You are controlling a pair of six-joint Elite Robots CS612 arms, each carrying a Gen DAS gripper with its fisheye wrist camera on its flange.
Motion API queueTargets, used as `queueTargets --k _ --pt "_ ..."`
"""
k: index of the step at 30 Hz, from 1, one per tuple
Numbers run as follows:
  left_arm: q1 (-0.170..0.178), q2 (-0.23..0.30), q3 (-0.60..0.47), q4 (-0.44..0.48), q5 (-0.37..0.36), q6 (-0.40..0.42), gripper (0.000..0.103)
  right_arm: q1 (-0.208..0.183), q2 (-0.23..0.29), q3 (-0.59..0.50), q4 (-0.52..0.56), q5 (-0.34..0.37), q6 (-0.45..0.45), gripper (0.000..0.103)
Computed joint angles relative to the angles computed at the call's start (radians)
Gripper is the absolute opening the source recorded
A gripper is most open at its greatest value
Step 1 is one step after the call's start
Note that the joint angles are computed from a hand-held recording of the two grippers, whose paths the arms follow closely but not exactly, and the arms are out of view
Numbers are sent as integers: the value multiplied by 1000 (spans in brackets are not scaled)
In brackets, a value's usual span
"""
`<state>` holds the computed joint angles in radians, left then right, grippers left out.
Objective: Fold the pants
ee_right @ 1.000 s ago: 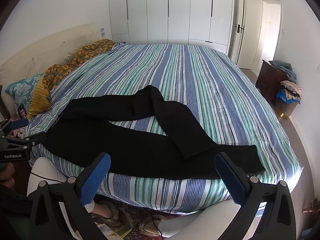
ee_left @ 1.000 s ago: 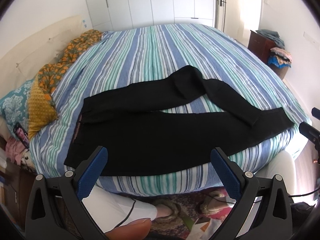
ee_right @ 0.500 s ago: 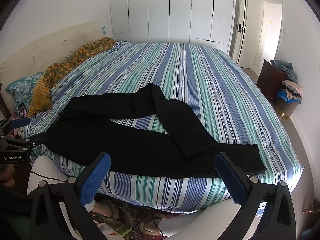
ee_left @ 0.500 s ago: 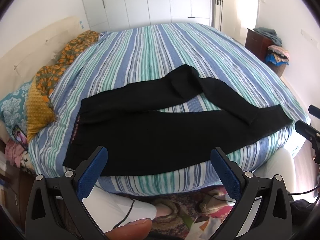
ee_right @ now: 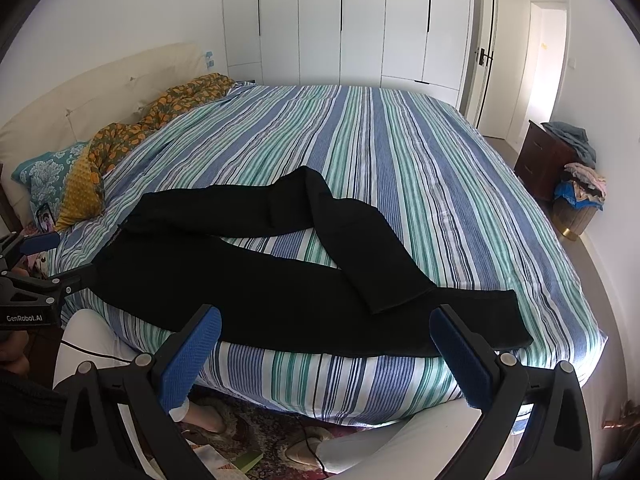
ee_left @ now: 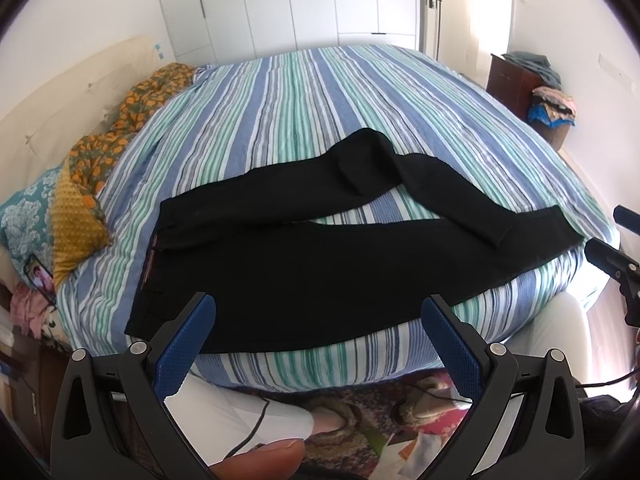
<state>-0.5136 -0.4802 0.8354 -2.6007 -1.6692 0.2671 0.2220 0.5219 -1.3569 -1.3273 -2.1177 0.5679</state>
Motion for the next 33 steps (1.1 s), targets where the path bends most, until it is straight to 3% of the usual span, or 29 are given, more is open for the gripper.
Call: queueTargets --k 20,25,33 --pt "5 7 -18 37 -19 -9 103 -2 -6 17 2 13 -11 103" --pt "10 18 -44 80 -53 -25 102 2 4 9 -54 17 -39 103" --pt "6 18 -46 73 -87 4 102 4 20 -2 -131 47 -92 103"
